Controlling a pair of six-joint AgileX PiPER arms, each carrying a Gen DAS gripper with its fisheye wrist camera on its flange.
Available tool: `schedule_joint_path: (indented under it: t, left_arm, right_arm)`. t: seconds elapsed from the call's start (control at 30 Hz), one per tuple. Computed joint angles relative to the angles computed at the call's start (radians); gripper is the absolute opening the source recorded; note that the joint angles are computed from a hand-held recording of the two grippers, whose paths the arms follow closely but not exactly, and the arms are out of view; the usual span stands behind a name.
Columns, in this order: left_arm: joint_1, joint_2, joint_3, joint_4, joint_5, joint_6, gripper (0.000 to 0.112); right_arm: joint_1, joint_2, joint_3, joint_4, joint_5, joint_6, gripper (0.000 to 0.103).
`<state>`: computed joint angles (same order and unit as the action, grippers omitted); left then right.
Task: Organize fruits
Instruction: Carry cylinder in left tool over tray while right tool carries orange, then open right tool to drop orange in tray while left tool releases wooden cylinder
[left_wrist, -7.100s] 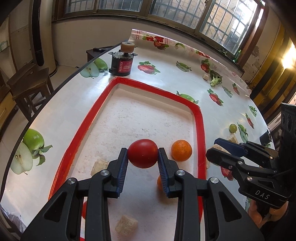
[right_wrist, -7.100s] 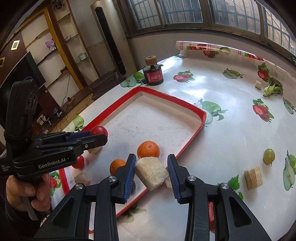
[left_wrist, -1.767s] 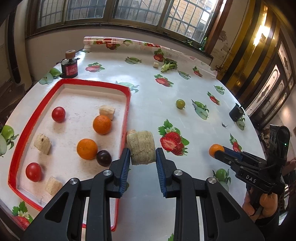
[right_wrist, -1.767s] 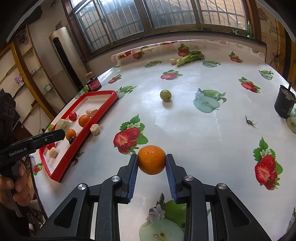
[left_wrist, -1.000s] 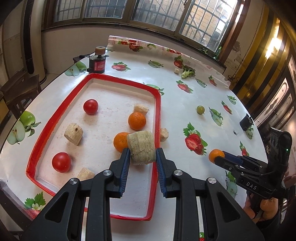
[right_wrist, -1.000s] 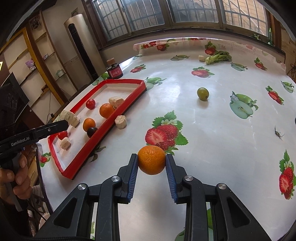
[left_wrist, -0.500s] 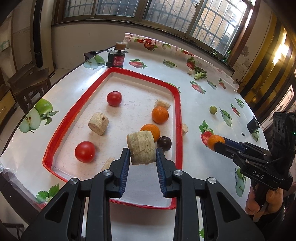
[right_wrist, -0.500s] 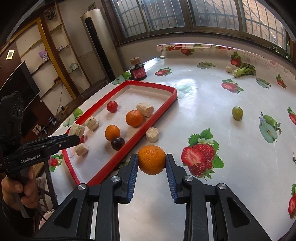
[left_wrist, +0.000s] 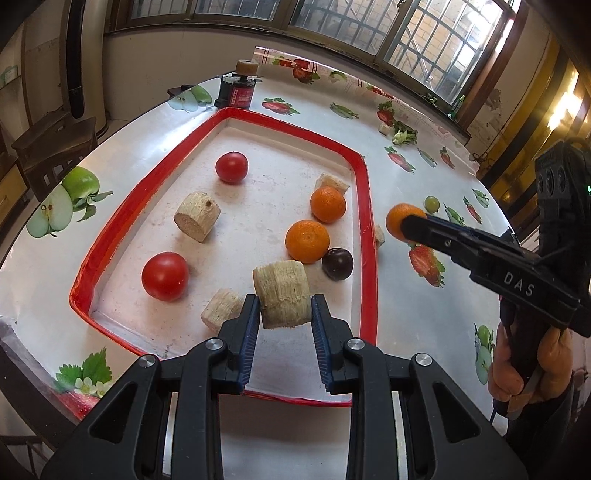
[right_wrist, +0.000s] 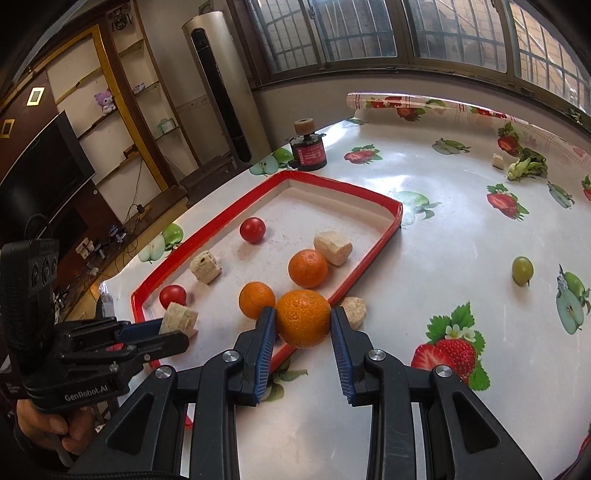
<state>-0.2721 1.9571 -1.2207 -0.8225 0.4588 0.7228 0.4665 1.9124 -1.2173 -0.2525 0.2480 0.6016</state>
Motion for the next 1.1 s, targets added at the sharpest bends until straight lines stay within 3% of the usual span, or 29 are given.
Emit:
schedule_joint_path:
  t: [0.27,0.63,0.93,1.1]
  left_arm:
    - [-0.004,0.083,-0.171,0.114,0.041,-0.155,0.026]
    - [-0.020,0.279,-0.493,0.339,0.149,-0.407,0.026]
    - [-0.024,0.337,-0.564,0.386,0.193,-0.461,0.026]
    - [-0.038,0.352,-0.586,0.428,0.203,-0.505,0.026]
  right_arm:
    - [-0.081,0.161,-0.264,0.176,0.100,-0.201,0.031]
    - [-0.144,0.440,-0.702,0.221,0.315,-0.273,0.031]
    - [-0.145,0.549,-0.858,0.234,0.402,-0.310,0.031]
    - [-0.150,0.558,-0.861,0.249,0.393,-0.316,0.034]
